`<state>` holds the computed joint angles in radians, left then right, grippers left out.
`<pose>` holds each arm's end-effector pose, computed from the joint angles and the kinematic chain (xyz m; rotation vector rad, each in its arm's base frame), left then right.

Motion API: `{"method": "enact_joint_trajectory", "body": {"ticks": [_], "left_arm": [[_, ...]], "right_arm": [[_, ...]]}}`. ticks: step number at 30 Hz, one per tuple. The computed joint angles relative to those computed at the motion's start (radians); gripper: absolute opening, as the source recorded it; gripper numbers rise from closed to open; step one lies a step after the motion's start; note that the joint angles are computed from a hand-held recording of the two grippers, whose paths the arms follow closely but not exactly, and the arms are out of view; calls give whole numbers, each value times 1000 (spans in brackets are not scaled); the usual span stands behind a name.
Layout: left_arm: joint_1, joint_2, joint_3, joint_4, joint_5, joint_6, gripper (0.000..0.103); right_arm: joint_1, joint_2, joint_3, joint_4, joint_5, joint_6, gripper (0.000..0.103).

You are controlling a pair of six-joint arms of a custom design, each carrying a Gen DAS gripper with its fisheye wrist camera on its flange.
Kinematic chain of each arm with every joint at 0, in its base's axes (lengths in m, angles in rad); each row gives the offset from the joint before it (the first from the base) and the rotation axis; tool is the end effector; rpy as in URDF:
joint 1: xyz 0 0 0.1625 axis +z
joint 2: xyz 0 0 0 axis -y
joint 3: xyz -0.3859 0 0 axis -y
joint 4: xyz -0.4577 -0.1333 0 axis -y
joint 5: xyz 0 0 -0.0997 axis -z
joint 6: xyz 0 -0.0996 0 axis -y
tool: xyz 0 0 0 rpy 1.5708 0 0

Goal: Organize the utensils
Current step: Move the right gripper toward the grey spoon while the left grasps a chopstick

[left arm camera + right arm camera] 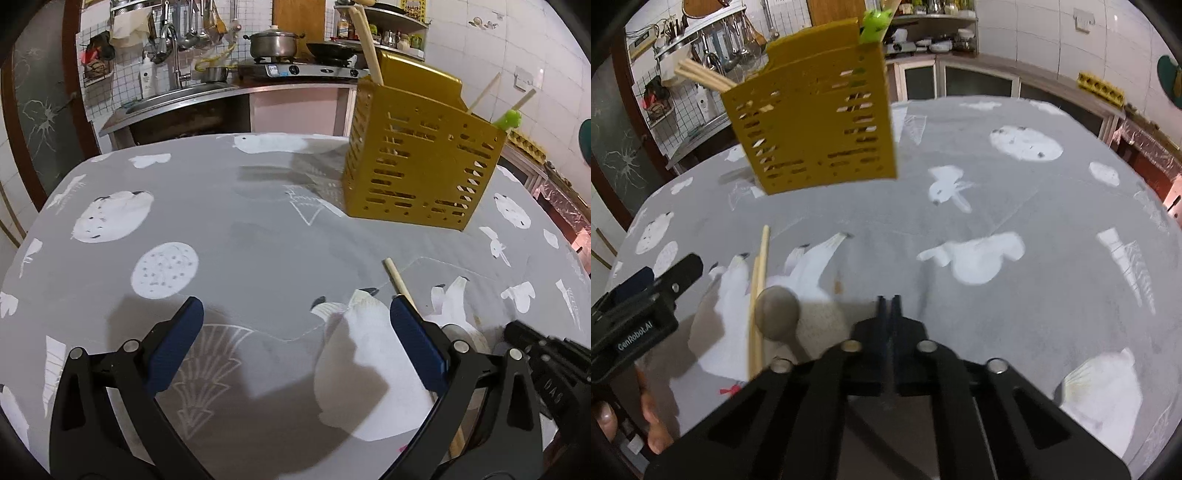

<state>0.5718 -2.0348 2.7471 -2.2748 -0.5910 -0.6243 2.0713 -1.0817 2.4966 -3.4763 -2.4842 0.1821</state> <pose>-0.1126 -0.3294 0.1521 0.4356 2.2704 -0.8877 0.2248 -0.2976 0.0443 0.0844 -2.2926 0.9116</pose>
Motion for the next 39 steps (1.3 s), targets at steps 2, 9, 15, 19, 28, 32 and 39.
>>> {"method": "enact_joint_trajectory", "body": {"ticks": [2, 9, 15, 19, 28, 32, 39], "left_arm": [[5, 24, -7, -21, -12, 7, 98], [36, 156, -47, -115, -67, 24, 98], [47, 278, -87, -168, -97, 45, 91], [51, 296, -96, -143, -109, 33, 82], [43, 250, -82, -108, -141, 46, 58], [60, 314, -109, -183, -162, 122, 20], [96, 320, -134, -213, -215, 200, 12]], "right_arm": [[-13, -15, 9, -38, 10, -46, 0], [-86, -115, 46, -59, 48, -138, 0], [-119, -126, 58, -110, 39, -189, 2], [-139, -131, 67, -136, 43, -206, 2], [-170, -140, 82, -165, 83, -209, 2], [-174, -142, 87, -155, 83, -202, 2], [-146, -151, 93, -117, 83, -174, 2]]}}
